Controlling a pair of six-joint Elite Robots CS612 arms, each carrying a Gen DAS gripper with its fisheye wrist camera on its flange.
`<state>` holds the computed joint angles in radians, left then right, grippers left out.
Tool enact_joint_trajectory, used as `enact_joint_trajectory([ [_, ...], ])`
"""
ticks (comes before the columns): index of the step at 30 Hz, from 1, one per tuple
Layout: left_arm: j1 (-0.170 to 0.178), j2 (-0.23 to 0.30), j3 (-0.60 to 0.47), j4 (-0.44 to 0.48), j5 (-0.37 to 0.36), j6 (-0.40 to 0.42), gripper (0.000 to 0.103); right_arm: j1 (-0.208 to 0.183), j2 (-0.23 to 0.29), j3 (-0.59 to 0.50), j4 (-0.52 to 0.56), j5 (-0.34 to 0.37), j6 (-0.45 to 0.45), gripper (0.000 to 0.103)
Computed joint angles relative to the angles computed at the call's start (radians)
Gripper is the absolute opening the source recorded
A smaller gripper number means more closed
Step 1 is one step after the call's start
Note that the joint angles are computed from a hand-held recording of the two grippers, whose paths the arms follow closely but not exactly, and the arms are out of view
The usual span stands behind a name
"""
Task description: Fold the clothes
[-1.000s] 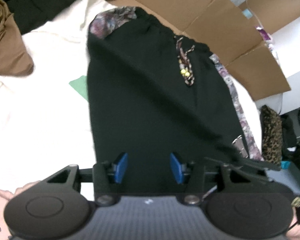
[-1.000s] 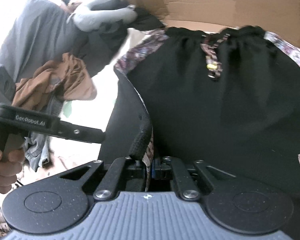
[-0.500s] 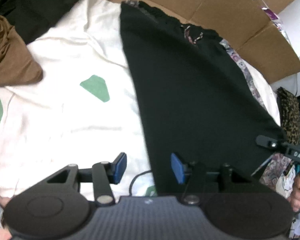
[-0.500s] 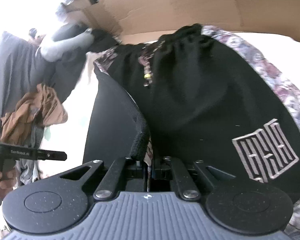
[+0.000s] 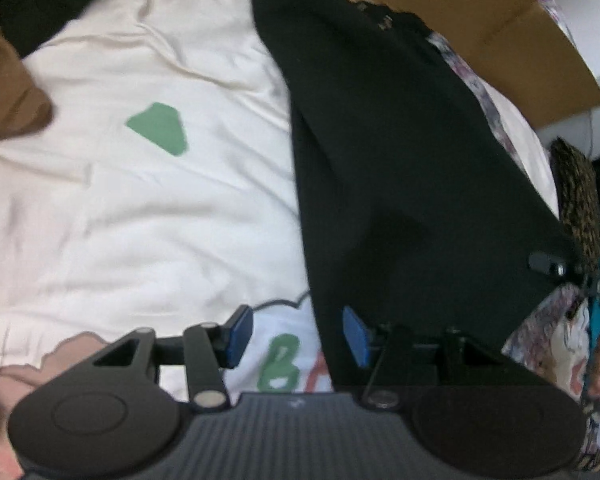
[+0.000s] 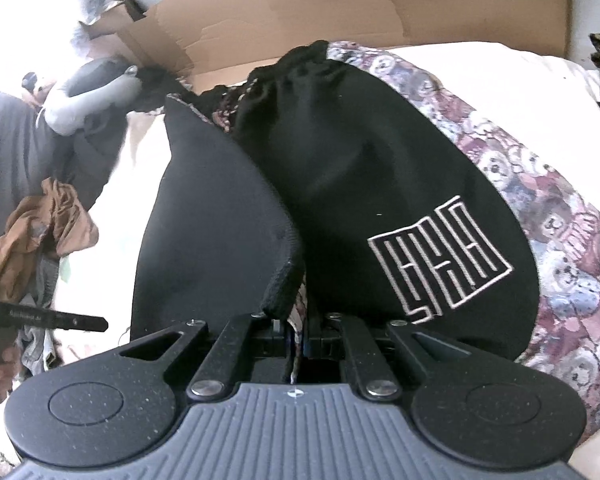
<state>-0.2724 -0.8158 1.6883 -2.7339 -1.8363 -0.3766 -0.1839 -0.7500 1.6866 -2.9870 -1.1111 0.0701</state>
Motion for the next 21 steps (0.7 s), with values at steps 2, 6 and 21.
enact_joint_trajectory([
  [2,-0.003,0.001,0.0,0.004,-0.016,0.01,0.053,-0.005,-0.001,0.001,-0.009,-0.016,0.011,0.003],
  [6,-0.008,0.009,-0.007,0.025,-0.069,0.028,0.053,-0.021,-0.011,0.012,-0.031,-0.044,0.031,0.003],
  [21,-0.027,0.032,-0.029,0.068,-0.178,0.075,0.059,-0.053,-0.015,0.047,-0.073,-0.213,0.119,0.003],
])
